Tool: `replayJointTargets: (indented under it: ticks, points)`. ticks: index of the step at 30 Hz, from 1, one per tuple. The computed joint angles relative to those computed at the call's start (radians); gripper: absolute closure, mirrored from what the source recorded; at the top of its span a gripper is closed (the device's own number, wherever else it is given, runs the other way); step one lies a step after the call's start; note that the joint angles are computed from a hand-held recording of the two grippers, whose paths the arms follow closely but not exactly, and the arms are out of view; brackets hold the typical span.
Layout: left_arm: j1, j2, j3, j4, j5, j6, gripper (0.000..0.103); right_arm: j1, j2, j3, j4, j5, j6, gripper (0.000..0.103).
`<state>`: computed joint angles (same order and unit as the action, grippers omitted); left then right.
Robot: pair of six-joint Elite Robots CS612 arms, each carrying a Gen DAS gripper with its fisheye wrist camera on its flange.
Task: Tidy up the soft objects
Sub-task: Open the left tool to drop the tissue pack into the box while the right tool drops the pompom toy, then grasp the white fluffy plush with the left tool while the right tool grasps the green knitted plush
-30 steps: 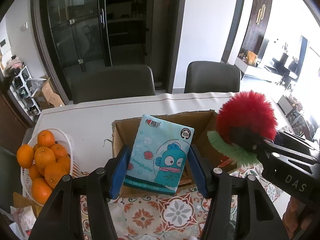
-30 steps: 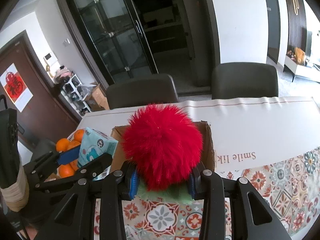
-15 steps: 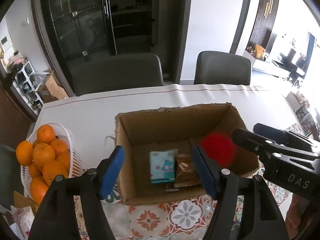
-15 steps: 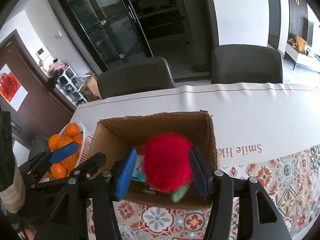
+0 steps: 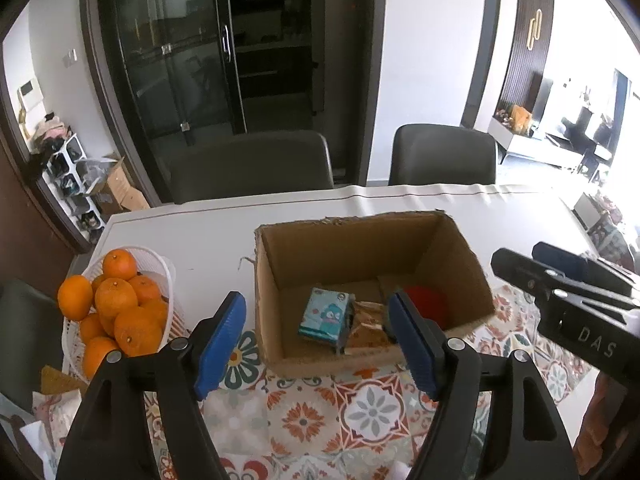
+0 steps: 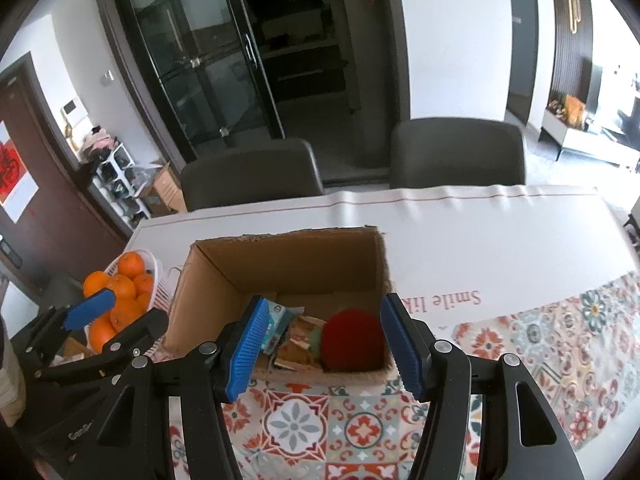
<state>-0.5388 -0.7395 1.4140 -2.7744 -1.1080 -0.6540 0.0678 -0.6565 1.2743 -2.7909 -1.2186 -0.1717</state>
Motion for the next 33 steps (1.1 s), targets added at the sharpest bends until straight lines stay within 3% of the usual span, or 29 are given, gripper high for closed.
replayJointTargets:
  ticks: [7, 16, 25, 33]
  points:
    - [-0.034, -0.041, 0.071, -0.036, 0.014, 0.004, 0.027, -0.016, -0.065, 0.114, -0.089, -0.008, -0.003, 0.040]
    - [-0.071, -0.080, 0.146, -0.038, -0.015, -0.039, 0.027, -0.040, -0.122, 0.232, -0.110, 0.005, 0.007, 0.039]
    - [-0.095, -0.088, 0.179, -0.012, -0.097, -0.071, 0.027, -0.058, -0.162, 0.323, -0.096, 0.000, -0.016, 0.039]
    - [-0.099, -0.062, 0.166, 0.047, -0.206, -0.086, 0.027, -0.072, -0.164, 0.359, -0.039, -0.024, -0.030, 0.039]
